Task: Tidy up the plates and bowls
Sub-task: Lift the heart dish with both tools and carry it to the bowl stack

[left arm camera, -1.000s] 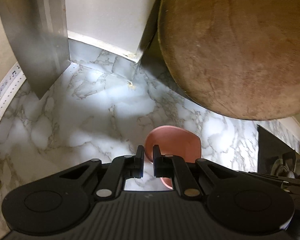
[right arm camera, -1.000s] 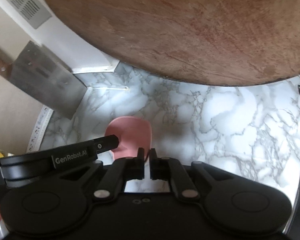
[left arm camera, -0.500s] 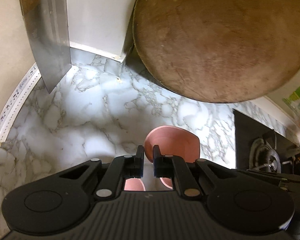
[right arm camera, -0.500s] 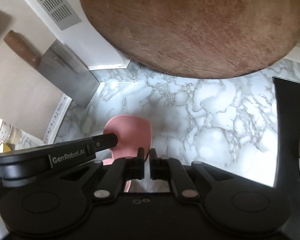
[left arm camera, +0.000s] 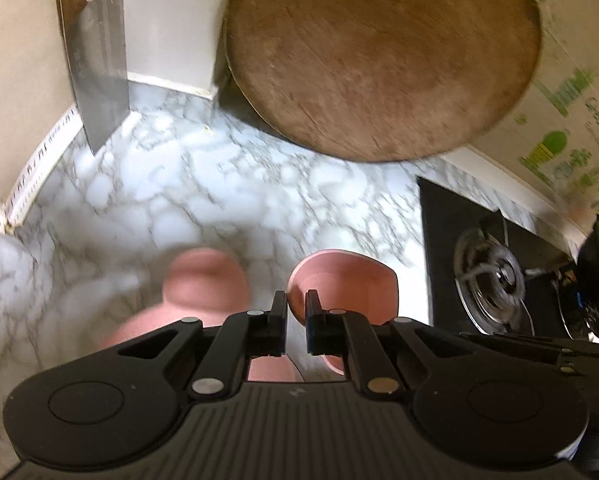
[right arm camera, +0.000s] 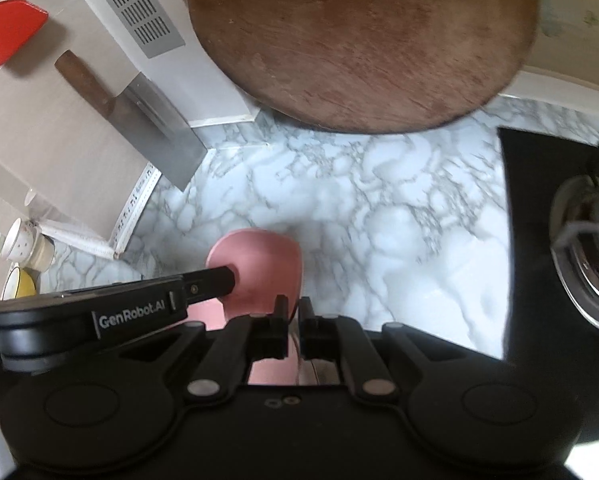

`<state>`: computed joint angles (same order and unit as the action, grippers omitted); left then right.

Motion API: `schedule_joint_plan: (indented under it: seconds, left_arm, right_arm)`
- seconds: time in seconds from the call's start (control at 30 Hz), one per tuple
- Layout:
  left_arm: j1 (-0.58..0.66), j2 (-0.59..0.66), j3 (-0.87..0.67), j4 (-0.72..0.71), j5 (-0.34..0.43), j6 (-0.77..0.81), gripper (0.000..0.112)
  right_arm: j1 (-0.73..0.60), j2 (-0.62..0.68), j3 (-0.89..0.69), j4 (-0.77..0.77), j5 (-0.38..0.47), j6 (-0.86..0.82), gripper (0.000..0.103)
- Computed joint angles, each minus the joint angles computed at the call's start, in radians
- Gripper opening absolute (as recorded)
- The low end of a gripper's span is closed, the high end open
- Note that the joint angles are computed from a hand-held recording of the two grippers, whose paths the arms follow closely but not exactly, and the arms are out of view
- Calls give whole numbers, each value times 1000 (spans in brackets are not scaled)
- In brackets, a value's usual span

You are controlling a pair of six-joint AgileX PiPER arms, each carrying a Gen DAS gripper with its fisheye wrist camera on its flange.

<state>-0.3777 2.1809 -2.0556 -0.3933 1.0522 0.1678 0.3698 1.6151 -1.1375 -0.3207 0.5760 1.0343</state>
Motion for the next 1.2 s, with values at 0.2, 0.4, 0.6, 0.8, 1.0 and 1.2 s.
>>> schedule_joint_plan:
  seconds: [0.2,0.4,0.6,0.8,1.0,1.2]
  left_arm:
    - [-38,-127,222,-14,-67,55,8]
    - [-75,-205,369,-48,-100,103,8]
    - [-108,-260,475,-70,-117,143,8]
    - [-141,-278,545,-65,-139,158,8]
    - [-165,-266,574,-47,-155,155,8]
    - [-177,-245,575,-37,-172,156,8]
  right_arm:
    - [75,-103,117,-78,49,157,5]
    - [129,-216,245,-130,71,312,5]
    - [199,-322,363,-191,92,484,5]
    - [241,-367,452,-221,82,605,5]
    - [236,-365,509,-213,35,645,5]
    - [217,-345,521,-199,14,626,5]
